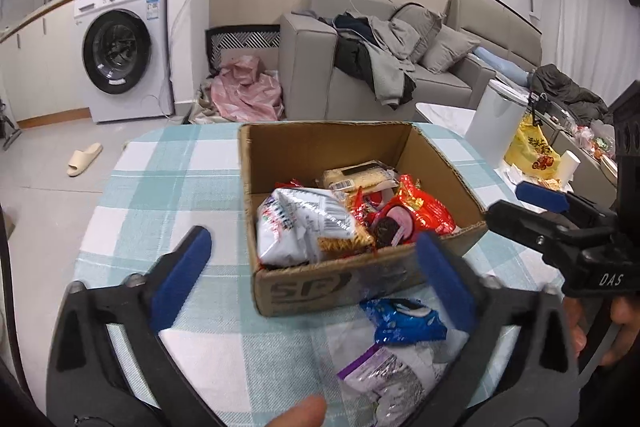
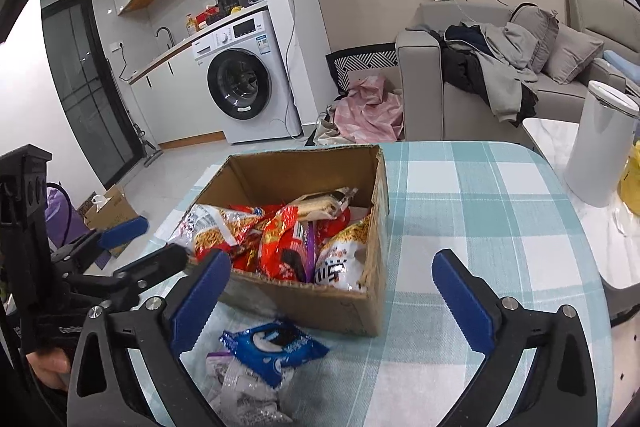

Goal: Organize snacks
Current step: 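Withdraw both open tools from the box toward the remaining snacks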

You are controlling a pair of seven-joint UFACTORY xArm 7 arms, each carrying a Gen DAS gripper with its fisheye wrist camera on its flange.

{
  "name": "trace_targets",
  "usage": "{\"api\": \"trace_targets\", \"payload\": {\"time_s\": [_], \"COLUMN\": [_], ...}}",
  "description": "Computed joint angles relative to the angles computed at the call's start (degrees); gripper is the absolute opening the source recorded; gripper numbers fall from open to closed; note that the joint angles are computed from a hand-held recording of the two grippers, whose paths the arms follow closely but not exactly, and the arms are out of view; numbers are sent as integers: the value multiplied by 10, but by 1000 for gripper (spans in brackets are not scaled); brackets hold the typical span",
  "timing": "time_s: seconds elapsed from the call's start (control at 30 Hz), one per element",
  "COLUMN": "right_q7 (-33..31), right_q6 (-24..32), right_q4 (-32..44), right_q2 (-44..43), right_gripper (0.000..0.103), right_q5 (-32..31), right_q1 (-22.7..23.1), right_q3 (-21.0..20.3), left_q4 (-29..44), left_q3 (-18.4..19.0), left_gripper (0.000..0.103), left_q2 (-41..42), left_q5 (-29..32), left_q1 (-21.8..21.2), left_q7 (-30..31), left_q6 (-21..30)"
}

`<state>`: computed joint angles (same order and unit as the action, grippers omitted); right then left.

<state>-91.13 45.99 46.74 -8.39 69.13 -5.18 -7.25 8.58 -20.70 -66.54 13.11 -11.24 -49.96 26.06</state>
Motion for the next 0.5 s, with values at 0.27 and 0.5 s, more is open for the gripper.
{"api": "trace_targets", "payload": {"time_s": [0.27, 0.5], "right_q7": [-11, -17], "right_q6": [24, 5], "right_q4": [-34, -73], "right_q2": [-34, -67], "right_gripper": [103, 103], "right_q5": [-11, -25], "right_q1": [-10, -9], "right_q3": [-18, -27], "left_q4": [-13, -19], "left_q3": [-9, -27], "left_gripper": [102, 102], "left_q2": [-110, -170], "left_q5": [-15, -25], "left_q1": [-66, -111], "left_q7": [-10, -26], "left_q6": [116, 185]}}
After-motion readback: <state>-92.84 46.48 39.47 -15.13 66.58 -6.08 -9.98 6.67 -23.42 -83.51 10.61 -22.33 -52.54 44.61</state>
